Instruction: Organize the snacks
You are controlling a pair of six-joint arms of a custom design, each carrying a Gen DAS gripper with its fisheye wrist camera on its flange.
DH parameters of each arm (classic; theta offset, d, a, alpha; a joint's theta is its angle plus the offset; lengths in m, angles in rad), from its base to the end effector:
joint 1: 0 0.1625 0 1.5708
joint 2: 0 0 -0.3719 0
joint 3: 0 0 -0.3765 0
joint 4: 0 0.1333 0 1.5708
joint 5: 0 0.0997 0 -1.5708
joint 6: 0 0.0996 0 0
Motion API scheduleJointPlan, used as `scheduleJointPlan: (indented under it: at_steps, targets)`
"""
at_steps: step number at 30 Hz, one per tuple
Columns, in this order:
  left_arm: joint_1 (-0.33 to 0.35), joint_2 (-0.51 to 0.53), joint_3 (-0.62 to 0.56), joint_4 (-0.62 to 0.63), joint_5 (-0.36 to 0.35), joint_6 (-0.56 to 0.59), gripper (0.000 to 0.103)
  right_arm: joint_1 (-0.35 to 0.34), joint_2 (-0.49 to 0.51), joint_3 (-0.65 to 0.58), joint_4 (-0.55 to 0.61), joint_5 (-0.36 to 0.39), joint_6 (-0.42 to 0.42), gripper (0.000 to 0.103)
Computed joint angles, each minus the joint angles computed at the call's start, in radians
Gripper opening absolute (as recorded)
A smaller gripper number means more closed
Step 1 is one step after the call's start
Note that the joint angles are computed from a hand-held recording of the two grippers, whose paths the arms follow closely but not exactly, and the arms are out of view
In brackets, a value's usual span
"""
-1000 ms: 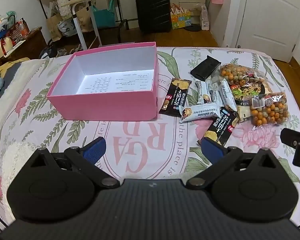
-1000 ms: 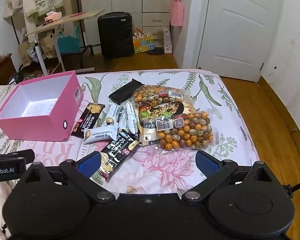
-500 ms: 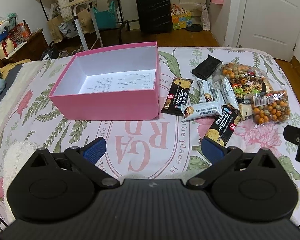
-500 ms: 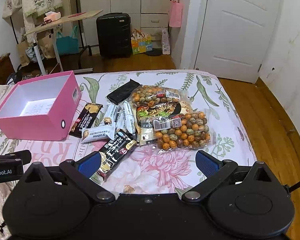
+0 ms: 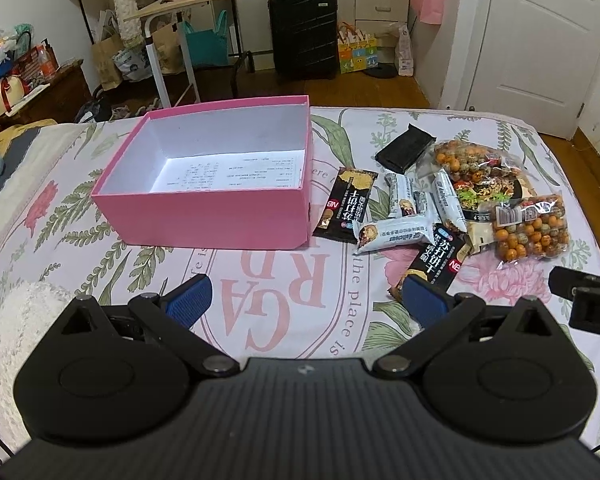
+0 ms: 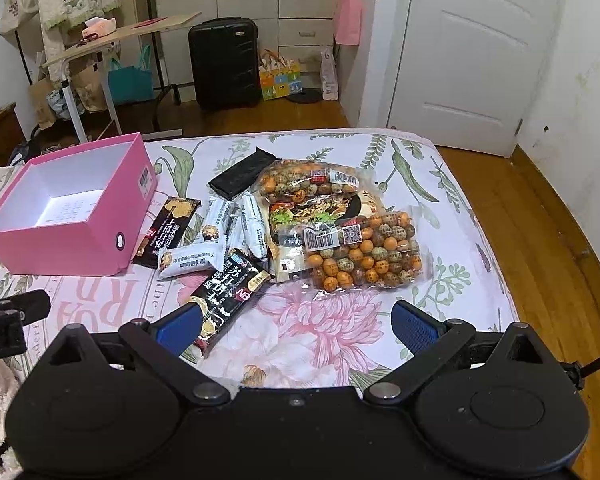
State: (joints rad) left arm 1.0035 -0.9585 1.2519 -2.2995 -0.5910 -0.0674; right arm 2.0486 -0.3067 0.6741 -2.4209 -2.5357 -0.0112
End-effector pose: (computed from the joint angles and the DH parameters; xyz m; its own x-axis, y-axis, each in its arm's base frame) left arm -0.1875 -0.6963 0.3497 -0.6894 -0.0474 -0.7228 0.4418 0.7632 -0.4714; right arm 0.4230 -0.7050 0.1356 -0.6766 0.0681 0.7332 -0.4149 0.7874 -0.4560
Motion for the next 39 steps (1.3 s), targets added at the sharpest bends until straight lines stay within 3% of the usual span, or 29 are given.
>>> scheduleJointPlan:
  at_steps: [15,21,29,36,39]
  targets:
    - [0.008,-0.001,0.000,0.021,-0.004,-0.007,0.103,0.000,0.002,-0.002,0.000,-0.003,-0.002,0.102]
    - [0.021,0.002,-0.032,0.095,-0.050,-0.053,0.103,-0.003,0.001,-0.001,-0.002,-0.001,-0.008,0.102]
    - [0.025,0.011,-0.027,0.021,-0.028,0.004,0.103,-0.010,-0.014,0.028,-0.055,0.019,-0.054,0.102]
    - [0.028,0.016,0.003,-0.151,-0.079,0.149,0.103,-0.021,-0.041,0.101,-0.220,0.126,-0.180,0.102]
    - [0.054,0.044,-0.066,-0.054,-0.152,0.142,0.103,-0.046,-0.058,0.160,-0.326,0.228,-0.238,0.102]
